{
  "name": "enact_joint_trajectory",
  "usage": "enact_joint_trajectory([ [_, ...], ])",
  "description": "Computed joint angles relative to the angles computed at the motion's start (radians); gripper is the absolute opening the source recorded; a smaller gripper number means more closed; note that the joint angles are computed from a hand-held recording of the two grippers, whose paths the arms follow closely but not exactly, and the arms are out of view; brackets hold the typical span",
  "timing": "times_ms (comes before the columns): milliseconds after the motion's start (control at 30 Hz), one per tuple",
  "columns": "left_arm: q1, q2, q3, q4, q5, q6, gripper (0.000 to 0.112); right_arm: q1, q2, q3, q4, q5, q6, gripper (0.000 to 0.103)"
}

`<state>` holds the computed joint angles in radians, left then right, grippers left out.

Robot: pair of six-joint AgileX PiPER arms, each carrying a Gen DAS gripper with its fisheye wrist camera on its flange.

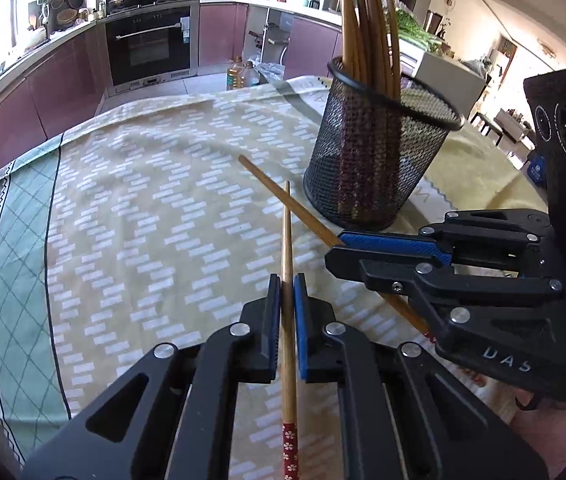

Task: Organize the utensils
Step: 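Grasp a chopstick with the right gripper while the left gripper lifts its chopstick upright, then carry both upright chopsticks over the mesh holder with both grippers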

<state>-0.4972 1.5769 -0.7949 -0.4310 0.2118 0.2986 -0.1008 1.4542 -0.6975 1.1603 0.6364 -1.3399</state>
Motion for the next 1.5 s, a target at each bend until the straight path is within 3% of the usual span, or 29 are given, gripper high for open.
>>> enact_joint_trajectory([
  [567, 0.073, -0.182, 0.078, -0.346, 0.055, 0.317, 0.007, -0.126, -0.137, 0.025, 0.025, 0.155, -0.042, 0.006],
  [1133, 0.111, -0.277, 0.099, -0.459, 0.11, 0.41, 0.007, -0.226, -0.177, 0.052, 0.063, 0.237, -0.118, 0.006],
  [1500, 0.112, -0.306, 0.114, -0.486, 0.124, 0.439, 0.007, -0.173, -0.156, 0.043, 0.047, 0.212, -0.108, 0.006],
])
